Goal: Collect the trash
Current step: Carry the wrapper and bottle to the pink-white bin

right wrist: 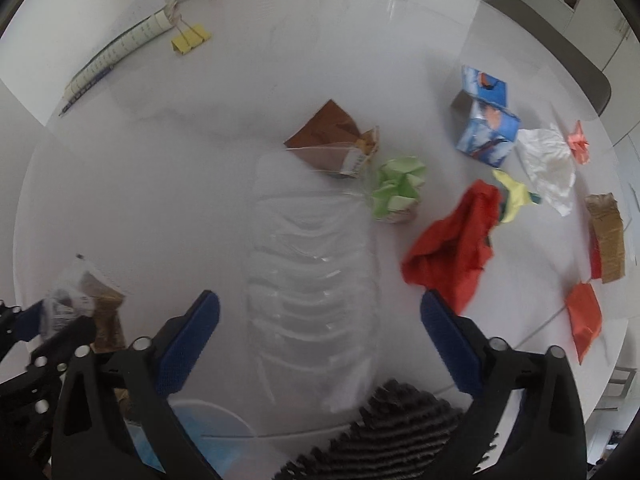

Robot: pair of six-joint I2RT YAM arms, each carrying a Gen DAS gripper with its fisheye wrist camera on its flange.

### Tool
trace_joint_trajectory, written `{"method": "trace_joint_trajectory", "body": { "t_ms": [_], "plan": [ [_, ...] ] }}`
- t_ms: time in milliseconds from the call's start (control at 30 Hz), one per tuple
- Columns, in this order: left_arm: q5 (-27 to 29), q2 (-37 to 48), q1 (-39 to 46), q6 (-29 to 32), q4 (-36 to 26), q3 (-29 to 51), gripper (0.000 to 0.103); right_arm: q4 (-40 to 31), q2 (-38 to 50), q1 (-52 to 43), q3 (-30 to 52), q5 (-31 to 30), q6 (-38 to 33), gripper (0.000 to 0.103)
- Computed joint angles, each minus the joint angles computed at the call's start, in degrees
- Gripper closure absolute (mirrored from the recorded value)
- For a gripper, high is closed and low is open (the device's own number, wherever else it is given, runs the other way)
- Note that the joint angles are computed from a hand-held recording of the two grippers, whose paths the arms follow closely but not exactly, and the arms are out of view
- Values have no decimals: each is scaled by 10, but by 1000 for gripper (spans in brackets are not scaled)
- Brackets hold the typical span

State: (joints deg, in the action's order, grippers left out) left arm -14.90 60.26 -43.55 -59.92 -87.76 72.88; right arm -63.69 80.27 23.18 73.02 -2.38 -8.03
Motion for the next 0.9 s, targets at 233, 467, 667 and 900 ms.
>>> {"method": "trace_joint_trajectory", "body": {
  "t_ms": [233,467,667,900],
  "plan": [
    [7,-24,26,-9,5,6,70,-8,0,-13,1,-32,-12,40],
    [7,-20,29,-4,15,11,70,-85,-70,-89,19,-108,-58,40],
    [-14,-9,2,-17,5,20,70,-105,-135,-89,-31,-109,-92,40],
    [-39,-10,7,-25,-21,54,70,-74,-179,-15,-97,-46,-68,40]
  ]
}}
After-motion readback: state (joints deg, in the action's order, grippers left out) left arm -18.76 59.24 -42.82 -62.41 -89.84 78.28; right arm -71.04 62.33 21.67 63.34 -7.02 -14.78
